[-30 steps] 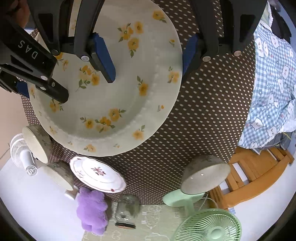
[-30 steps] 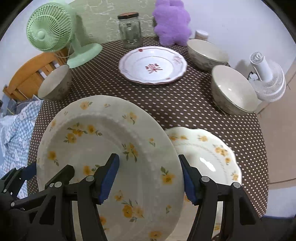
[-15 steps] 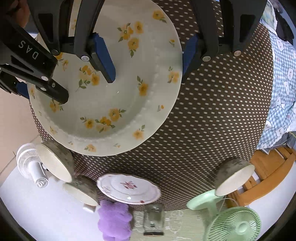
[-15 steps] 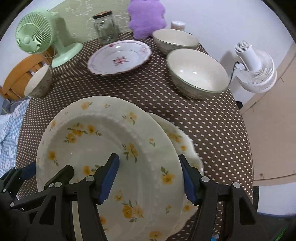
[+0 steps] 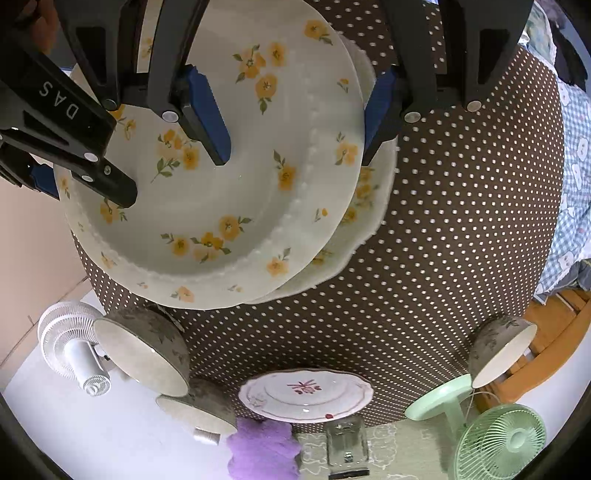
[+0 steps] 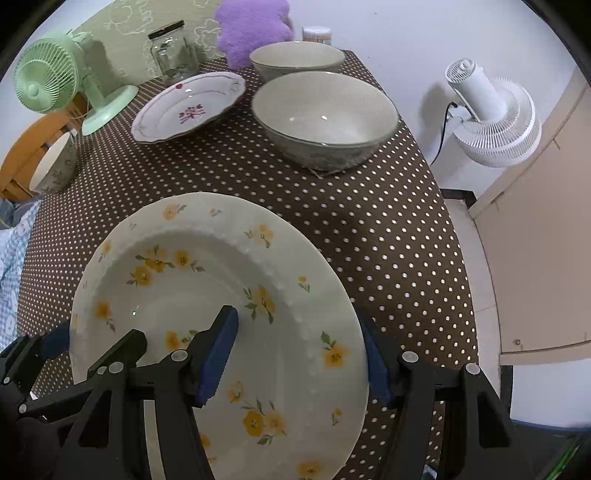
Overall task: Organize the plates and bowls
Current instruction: 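Lower the held plate onto the other flower plate with both tools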
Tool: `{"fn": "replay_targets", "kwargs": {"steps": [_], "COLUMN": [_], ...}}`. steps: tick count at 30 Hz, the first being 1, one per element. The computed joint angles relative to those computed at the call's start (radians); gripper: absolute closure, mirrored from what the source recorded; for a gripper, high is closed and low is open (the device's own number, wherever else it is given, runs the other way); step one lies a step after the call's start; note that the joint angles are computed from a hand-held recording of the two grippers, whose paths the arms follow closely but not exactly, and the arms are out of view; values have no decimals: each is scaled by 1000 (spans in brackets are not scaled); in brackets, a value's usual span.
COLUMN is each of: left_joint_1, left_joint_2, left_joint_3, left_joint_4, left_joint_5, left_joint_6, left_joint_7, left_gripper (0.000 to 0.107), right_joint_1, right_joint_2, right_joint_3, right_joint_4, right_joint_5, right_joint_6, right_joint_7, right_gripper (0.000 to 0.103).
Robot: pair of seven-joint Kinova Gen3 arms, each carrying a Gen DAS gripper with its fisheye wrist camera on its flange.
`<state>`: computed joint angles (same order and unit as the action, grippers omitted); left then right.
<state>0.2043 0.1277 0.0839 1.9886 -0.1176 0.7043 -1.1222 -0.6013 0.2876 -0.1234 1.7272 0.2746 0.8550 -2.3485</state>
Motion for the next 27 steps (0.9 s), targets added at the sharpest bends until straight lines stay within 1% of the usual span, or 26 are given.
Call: {"fn": "replay_targets", "kwargs": {"steps": [2, 6, 10, 18, 21, 27], "left_joint_1": [27, 50, 60, 48, 55, 58], "left_joint_2": [10, 26, 45, 65, 67, 75], "left_joint_3": [2, 1, -2, -14, -19, -20], "left_joint_4": [1, 1, -17, -25, -26, -34], "left_joint_5": [-18, -65, -78, -73, -101, -112], "left_joint_6": [-1, -8, 3, 10, 9, 17], "left_joint_7": [42, 95, 131, 136, 148, 158], "left_gripper": [38, 37, 37, 37, 37, 36], "right_joint_1": [14, 29, 33, 30, 31, 30], "right_joint_2": [4, 12, 21, 49, 57, 61], "right_joint_3": [-1, 2, 5, 7, 10, 15], "right_joint_4": [6, 17, 12, -9, -16, -19], "right_joint_5": [-11, -23, -22, -41, -52, -62], "right_joint_6": [-9, -29, -48, -54, -55, -55], "right_joint_7": [17, 42, 63, 96, 104, 107], "right_gripper": [36, 36, 36, 36, 36, 36]}}
